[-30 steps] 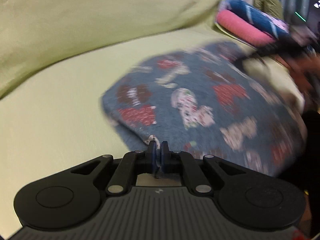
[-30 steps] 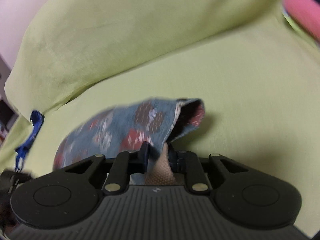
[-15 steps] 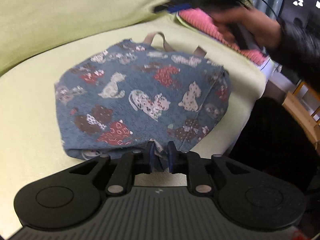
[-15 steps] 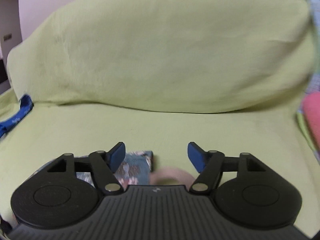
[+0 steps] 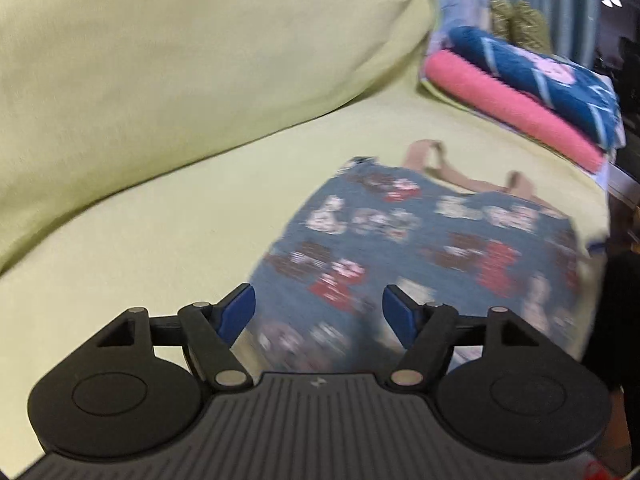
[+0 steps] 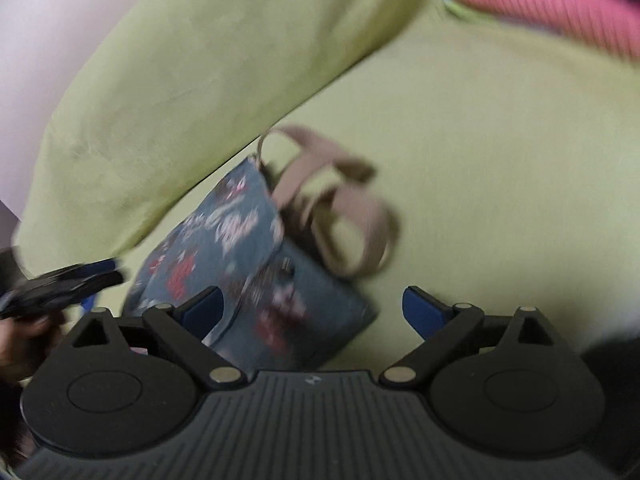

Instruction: Fold shopping bag

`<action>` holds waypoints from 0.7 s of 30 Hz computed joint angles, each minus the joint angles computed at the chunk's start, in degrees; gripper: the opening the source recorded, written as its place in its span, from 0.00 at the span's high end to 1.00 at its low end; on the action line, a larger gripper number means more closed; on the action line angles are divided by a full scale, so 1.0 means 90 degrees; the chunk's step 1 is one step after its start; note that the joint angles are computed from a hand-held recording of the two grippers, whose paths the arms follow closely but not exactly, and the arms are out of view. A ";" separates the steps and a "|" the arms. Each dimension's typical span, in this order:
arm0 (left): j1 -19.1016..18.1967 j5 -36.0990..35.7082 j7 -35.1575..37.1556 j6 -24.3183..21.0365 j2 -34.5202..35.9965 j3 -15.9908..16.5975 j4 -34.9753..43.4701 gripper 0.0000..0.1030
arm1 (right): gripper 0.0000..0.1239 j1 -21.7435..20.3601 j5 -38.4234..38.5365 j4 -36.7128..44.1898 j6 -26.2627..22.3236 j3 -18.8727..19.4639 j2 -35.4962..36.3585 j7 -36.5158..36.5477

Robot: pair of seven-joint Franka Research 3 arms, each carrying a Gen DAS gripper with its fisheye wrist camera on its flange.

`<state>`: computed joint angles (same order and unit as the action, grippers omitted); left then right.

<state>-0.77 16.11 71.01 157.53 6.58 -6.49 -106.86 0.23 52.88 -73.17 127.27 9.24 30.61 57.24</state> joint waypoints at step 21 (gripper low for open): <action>0.0159 -0.2469 0.1600 -0.0758 0.0327 -0.0583 0.0115 0.57 | 0.90 0.0241 -0.0840 0.2692 -0.0229 0.0148 0.1613 0.0575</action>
<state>0.66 -6.11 85.41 150.71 9.52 -11.74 -105.83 2.40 45.32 -48.94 125.21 10.57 45.13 62.42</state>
